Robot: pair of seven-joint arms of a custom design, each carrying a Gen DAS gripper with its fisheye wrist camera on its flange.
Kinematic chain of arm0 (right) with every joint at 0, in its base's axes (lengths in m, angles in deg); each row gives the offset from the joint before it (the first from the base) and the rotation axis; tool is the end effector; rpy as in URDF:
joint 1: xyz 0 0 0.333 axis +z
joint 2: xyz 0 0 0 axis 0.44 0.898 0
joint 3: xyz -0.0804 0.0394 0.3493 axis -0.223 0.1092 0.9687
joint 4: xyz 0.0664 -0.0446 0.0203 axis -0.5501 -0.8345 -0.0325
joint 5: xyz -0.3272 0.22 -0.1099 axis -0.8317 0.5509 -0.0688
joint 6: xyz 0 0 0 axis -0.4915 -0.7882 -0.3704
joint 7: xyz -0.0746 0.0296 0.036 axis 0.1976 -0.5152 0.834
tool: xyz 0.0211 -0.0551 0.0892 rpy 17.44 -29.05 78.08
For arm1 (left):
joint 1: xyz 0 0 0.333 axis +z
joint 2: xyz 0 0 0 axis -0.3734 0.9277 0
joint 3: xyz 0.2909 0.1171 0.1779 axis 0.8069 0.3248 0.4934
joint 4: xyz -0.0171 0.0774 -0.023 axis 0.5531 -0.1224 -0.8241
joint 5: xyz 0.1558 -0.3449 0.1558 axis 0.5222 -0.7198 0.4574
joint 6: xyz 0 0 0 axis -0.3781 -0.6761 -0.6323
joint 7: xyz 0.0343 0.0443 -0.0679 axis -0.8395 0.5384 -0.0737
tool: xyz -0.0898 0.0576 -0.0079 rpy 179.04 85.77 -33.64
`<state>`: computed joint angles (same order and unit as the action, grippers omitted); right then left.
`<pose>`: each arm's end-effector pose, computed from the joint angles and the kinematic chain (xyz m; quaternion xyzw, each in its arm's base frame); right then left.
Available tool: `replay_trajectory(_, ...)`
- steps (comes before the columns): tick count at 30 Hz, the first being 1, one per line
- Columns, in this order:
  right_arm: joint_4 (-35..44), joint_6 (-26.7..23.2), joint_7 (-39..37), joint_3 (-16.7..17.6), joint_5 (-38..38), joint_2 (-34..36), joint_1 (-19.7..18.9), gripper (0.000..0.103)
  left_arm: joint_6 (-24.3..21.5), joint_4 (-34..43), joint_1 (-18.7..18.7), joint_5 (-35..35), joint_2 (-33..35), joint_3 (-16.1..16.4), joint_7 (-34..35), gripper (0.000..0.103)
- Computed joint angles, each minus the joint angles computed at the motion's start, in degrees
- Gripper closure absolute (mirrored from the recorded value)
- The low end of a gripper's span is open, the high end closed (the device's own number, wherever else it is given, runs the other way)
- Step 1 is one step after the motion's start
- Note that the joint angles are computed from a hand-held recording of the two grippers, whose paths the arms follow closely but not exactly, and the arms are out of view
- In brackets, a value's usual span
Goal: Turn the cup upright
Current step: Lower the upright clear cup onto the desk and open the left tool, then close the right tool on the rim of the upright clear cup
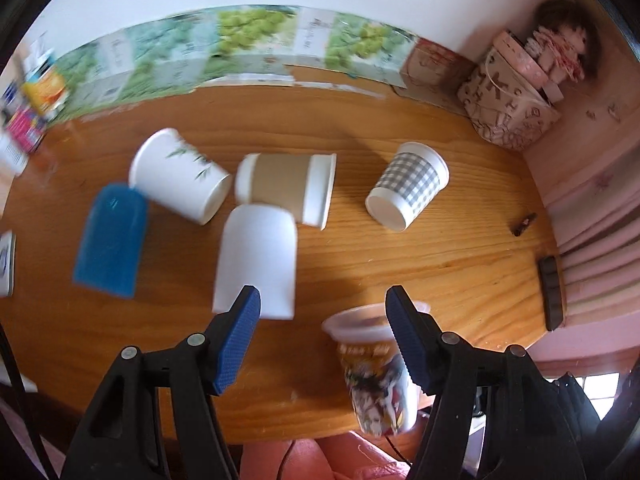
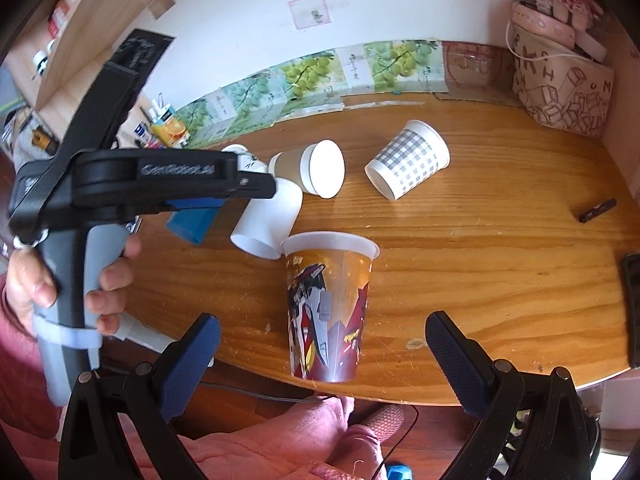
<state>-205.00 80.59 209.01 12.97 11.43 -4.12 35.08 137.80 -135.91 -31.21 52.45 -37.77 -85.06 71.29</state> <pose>0.4868 0.1316 0.6225 -0.4855 0.8228 -0.1415 0.2592 0.6782 -0.2656 0.6233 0.4167 -0.8846 0.2070 0.0320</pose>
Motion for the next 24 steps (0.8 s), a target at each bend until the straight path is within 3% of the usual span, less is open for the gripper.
replay_trajectory(10, 0.1, 3.2, -8.1, -1.6, 4.8, 1.2, 2.3, 0.000, 14.9, -21.0, 3.6, -3.3, -13.4, 2.7, -3.7, 0.034)
replay_trajectory(17, 1.5, 2.9, -5.9, 0.4, -2.1, 3.0, 0.1, 0.000, 26.2, -33.2, 4.3, -1.9, -21.5, 4.4, -5.6, 0.034)
replay_trajectory(24, 1.6, 4.7, -0.5, 1.4, -8.3, 5.3, -0.9, 0.000, 29.6, -35.4, 5.0, -2.5, -22.5, 5.4, -9.2, 0.034)
